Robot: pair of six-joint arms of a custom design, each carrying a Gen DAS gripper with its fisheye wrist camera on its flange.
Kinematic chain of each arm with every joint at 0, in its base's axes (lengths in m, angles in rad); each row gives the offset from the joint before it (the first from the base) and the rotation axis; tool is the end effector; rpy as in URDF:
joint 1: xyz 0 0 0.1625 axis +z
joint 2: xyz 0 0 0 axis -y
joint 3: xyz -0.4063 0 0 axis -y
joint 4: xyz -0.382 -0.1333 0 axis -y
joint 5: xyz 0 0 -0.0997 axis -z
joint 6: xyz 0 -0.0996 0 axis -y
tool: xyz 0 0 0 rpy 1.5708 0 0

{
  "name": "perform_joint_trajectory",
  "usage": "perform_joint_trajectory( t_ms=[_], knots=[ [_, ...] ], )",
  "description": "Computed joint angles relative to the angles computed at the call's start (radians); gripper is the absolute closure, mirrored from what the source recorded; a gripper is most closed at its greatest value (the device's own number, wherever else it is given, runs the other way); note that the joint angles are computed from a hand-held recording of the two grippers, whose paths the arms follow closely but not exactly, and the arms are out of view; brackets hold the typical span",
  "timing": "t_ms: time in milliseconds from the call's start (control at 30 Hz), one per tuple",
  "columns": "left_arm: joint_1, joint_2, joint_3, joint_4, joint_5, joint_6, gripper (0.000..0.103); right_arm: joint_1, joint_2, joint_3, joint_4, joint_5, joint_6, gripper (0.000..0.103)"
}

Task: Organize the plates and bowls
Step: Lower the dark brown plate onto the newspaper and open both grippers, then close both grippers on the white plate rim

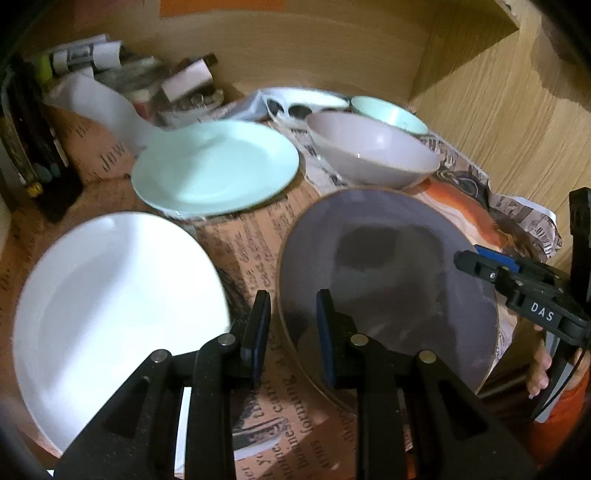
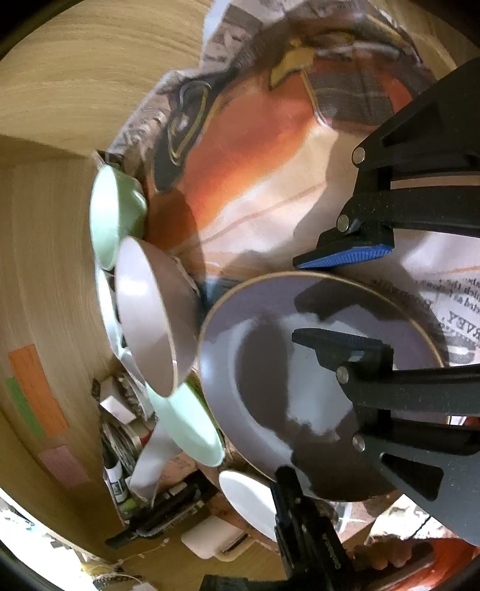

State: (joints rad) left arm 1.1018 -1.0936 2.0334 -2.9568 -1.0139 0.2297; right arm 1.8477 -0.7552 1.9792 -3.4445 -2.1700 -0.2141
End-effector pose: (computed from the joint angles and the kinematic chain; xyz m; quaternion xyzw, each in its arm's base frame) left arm -0.0775 -0.5643 0.1817 0.2638 0.9018 -0.2432 0.2407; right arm 0.2259 -0.5126 0.0766 0.1287 -0.9012 0.3136 0.2700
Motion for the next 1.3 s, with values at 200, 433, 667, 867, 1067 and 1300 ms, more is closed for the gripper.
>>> perform_joint_trajectory(
  t_ms=[200, 433, 667, 867, 1067, 1300],
  knots=[
    [-0.024, -0.050, 0.049, -0.145, 0.007, 0.059, 0.051, 0.030, -0.008, 0.001, -0.097, -0.005, -0.036, 0.062],
    [-0.037, -0.107, 0.082, -0.263, 0.048, 0.089, 0.026, 0.081, 0.025, -0.038, -0.158, 0.021, -0.097, 0.046],
    [-0.014, -0.159, 0.099, -0.320, 0.071, 0.121, 0.013, 0.113, 0.071, -0.090, -0.156, 0.065, -0.129, 0.029],
    [0.019, -0.196, 0.101, -0.306, 0.098, 0.128, 0.012, 0.133, 0.127, -0.165, -0.087, 0.103, -0.141, 0.029],
    [0.068, -0.216, 0.093, -0.283, 0.115, 0.137, 0.012, 0.150, 0.186, -0.241, -0.011, 0.118, -0.148, 0.029],
    [0.141, -0.224, 0.075, -0.253, 0.104, 0.141, 0.012, 0.153, 0.250, -0.322, 0.099, 0.125, -0.104, 0.029]
  ],
)
